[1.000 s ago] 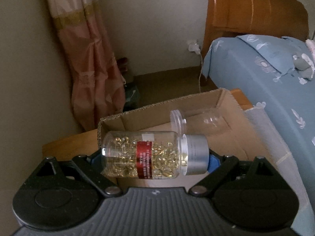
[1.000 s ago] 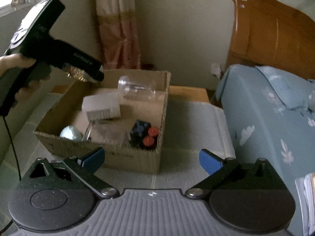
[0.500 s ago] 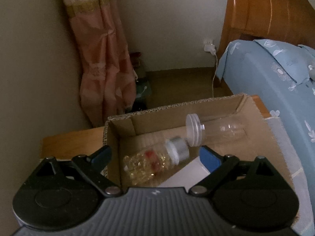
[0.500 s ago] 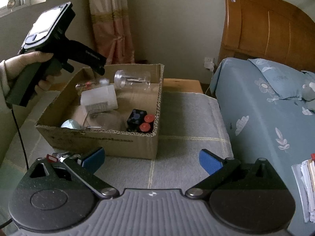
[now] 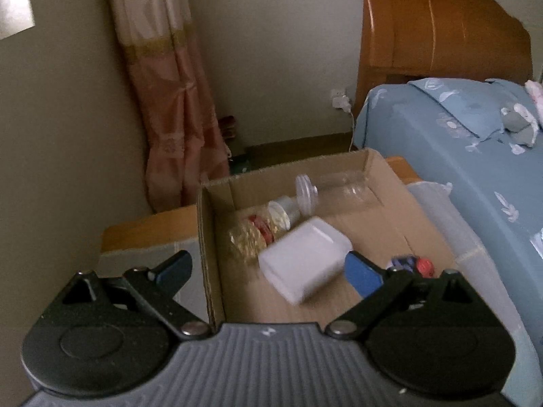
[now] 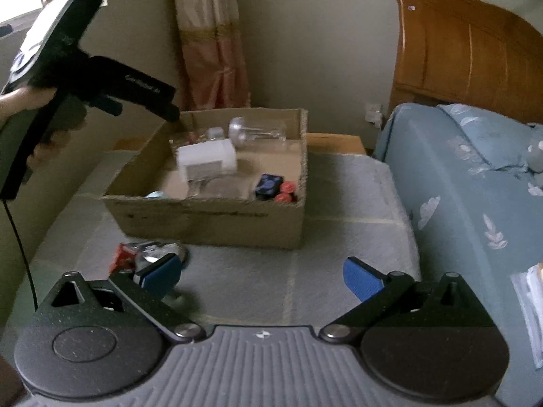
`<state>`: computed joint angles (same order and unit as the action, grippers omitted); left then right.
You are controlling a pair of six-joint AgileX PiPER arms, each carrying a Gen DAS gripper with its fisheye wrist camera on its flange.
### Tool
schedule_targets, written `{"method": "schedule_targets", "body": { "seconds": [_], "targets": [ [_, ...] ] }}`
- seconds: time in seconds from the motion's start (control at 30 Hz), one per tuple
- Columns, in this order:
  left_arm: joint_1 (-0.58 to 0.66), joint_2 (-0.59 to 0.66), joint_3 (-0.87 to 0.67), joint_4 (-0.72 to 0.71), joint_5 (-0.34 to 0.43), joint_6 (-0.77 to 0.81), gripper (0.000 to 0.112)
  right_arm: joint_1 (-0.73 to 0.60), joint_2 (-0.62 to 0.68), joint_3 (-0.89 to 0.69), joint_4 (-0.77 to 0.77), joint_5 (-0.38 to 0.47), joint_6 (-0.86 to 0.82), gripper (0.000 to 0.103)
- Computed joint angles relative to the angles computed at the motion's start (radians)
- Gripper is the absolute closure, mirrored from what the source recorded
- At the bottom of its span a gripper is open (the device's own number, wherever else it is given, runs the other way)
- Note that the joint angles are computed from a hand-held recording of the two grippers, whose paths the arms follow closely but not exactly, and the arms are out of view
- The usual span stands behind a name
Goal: Organize rigid objects
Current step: 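Carry the bottle and the car over the cardboard box and open both grippers, then move the left tool to the red toy train while the right tool approaches the pink keychain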
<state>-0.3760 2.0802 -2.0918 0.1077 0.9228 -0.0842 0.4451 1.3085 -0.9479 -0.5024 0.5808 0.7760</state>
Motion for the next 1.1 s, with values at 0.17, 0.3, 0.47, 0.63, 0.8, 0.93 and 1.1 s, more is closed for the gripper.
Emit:
{"method": "schedule_targets", "body": {
  "seconds": [0.17,0.3,0.47,0.63,0.8,0.93,1.1],
  "targets": [
    [-0.025,-0.237,0.417,0.045,-0.207,-0.031,0.013,0.077,-0.054,0.082,-0.095,-0.008,0.137,0.000],
    [-0.039,-0.378,0.685,0.088,-0.352,-0.080,0.013,0.151,-0.099,0.143,-0.173,0.022,0.263,0.000],
    [-0.075,-0.498,0.922,0.218,-0.463,-0.199,0.013,0.223,-0.127,0.206,-0.236,0.031,0.397,0.000],
    [-0.063,-0.573,1.076,0.215,-0.563,-0.218,0.013,0.272,-0.084,0.224,-0.264,0.035,0.410,0.000],
    [-0.028,-0.596,1.182,0.176,-0.643,-0.226,0.013,0.261,-0.035,0.235,-0.273,-0.053,0.380,0.000],
    [-0.010,-0.604,1.257,0.233,-0.685,-0.299,0.013,0.272,0.043,0.226,-0.327,-0.100,0.403,0.000],
    [0.006,-0.617,1.305,0.381,-0.688,-0.414,0.013,0.285,0.158,0.181,-0.339,-0.151,0.417,0.000]
  ]
}}
